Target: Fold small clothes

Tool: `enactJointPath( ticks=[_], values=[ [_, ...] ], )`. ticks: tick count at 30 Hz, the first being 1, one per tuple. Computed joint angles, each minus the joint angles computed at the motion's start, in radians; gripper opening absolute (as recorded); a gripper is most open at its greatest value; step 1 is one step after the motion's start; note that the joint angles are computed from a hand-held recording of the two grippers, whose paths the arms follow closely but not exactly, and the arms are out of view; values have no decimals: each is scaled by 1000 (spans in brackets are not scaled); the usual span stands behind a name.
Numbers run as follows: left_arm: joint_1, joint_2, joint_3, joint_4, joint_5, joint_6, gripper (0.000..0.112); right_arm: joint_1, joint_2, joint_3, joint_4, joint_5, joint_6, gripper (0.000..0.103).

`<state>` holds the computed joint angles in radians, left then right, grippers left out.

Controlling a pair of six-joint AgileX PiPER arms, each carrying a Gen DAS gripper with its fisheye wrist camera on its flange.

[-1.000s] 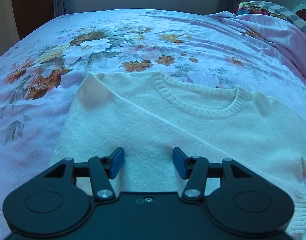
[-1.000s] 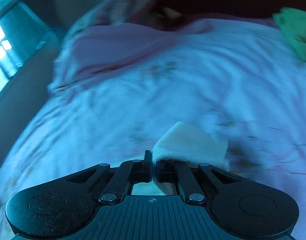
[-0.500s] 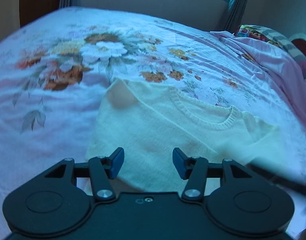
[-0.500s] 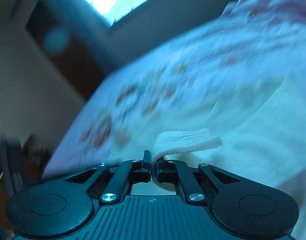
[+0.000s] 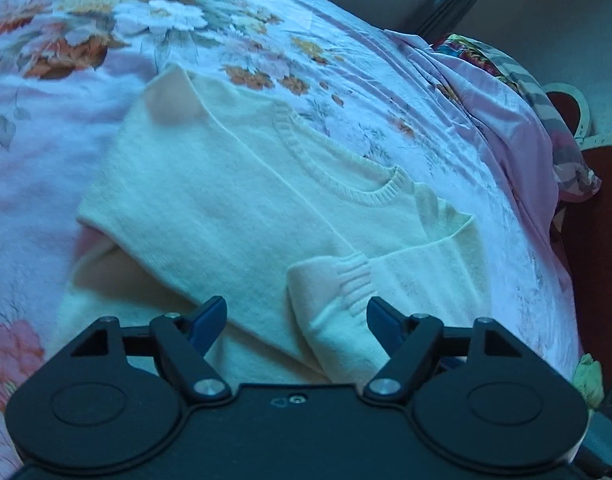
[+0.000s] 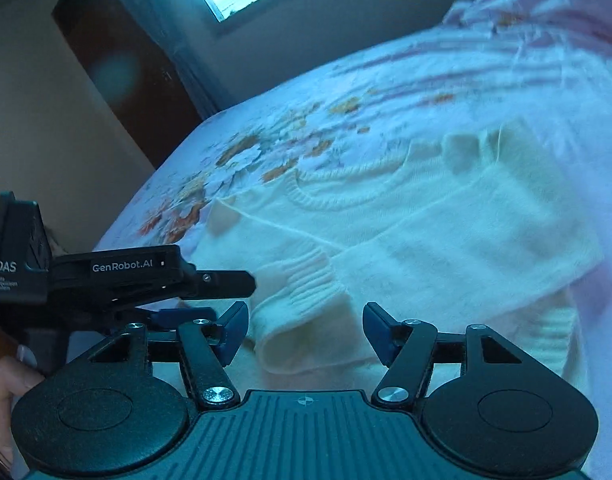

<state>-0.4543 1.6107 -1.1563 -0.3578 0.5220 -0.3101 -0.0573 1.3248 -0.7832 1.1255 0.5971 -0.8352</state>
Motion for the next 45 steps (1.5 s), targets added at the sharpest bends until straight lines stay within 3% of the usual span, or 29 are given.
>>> enactJointPath(
  ticks=[4,6,7,8,12,14,17,21,23,25,26,27,28,31,33,38,42,45],
  values=[
    [-1,-22,-6,127,-2,-159,73,18,95,-34,58,4,42,63],
    [21,-30,-28,169,36,-185,73,32,122,-33,141,17,20,38],
    [36,-36,-31,165,49,-172,73,55,133,-45,149,19,13,18],
    [54,-43,-33,154,66,-150,73,93,133,-53,144,4,8,15],
    [116,-70,-2,40,91,-27,78,268,102,-58,6,-26,-63,15],
    [131,-72,20,-21,99,21,79,311,91,-43,-45,-29,-54,24],
    [138,-74,58,-98,108,88,78,288,45,-2,-21,-36,-55,47],
    [128,-98,124,-129,67,130,75,216,-34,49,-41,-77,-4,47],
    [122,-104,148,-160,35,151,66,157,-60,70,-33,-63,-4,47],
    [115,-102,166,-216,19,198,31,112,-99,103,-22,-70,-17,47],
    [109,-101,176,-239,10,217,25,93,-118,116,-25,-76,-14,47],
    [98,-99,184,-243,-1,215,10,67,-131,127,-20,-80,-24,47],
    [80,-101,189,-207,-19,174,3,43,-152,141,-21,-87,-30,47],
    [20,-163,220,-13,-122,-38,3,-26,-216,174,-68,-150,-20,47],
    [20,-219,229,36,-159,-97,2,-52,-228,173,-173,-225,60,47],
    [44,-295,271,243,-176,-279,2,-189,-135,101,-164,-255,21,47],
    [72,-249,328,143,-159,-188,2,-156,-43,39,-224,-298,80,47],
    [55,-229,350,170,-173,-211,3,-105,34,-21,-338,-332,206,47]
  ],
)
